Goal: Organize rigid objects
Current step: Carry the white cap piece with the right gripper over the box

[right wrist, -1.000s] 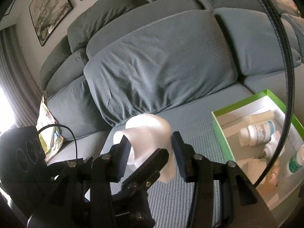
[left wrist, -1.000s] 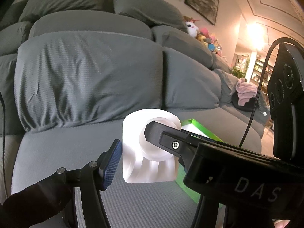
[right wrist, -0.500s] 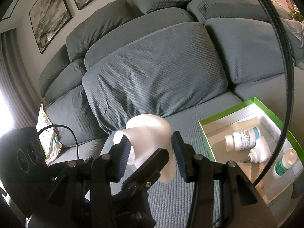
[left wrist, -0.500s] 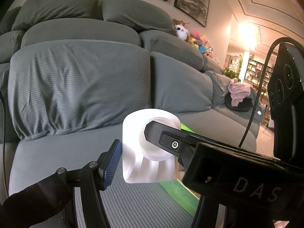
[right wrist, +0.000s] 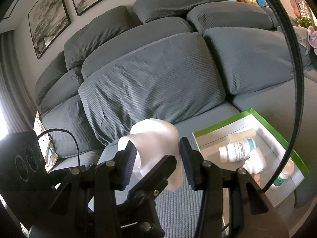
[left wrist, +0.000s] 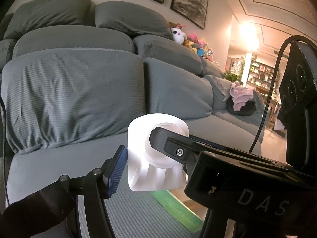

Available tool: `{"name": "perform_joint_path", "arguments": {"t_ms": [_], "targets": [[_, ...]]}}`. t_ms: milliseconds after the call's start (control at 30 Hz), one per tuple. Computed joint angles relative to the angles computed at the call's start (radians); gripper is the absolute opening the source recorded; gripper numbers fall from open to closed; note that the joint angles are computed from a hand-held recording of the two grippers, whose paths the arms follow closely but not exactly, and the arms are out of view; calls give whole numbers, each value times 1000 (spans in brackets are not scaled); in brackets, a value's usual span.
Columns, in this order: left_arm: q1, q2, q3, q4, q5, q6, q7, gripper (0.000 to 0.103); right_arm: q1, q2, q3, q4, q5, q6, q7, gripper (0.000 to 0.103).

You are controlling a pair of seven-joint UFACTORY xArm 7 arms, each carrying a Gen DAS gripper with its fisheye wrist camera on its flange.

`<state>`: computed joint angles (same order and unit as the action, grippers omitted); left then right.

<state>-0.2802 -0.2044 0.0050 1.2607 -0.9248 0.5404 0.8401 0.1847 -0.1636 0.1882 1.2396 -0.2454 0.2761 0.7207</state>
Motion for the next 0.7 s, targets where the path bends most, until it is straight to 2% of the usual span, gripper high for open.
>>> {"name": "perform_joint_path", "arguments": {"t_ms": [233,700], "targets": [[-11,9,-12,8,-1,5,-11,62,-25,-26,8,-19,-26,22,38,45],[-22,78,-50,58,-92,80,15,62,-93,-72,29,-38,-150,158,172,45]]}}
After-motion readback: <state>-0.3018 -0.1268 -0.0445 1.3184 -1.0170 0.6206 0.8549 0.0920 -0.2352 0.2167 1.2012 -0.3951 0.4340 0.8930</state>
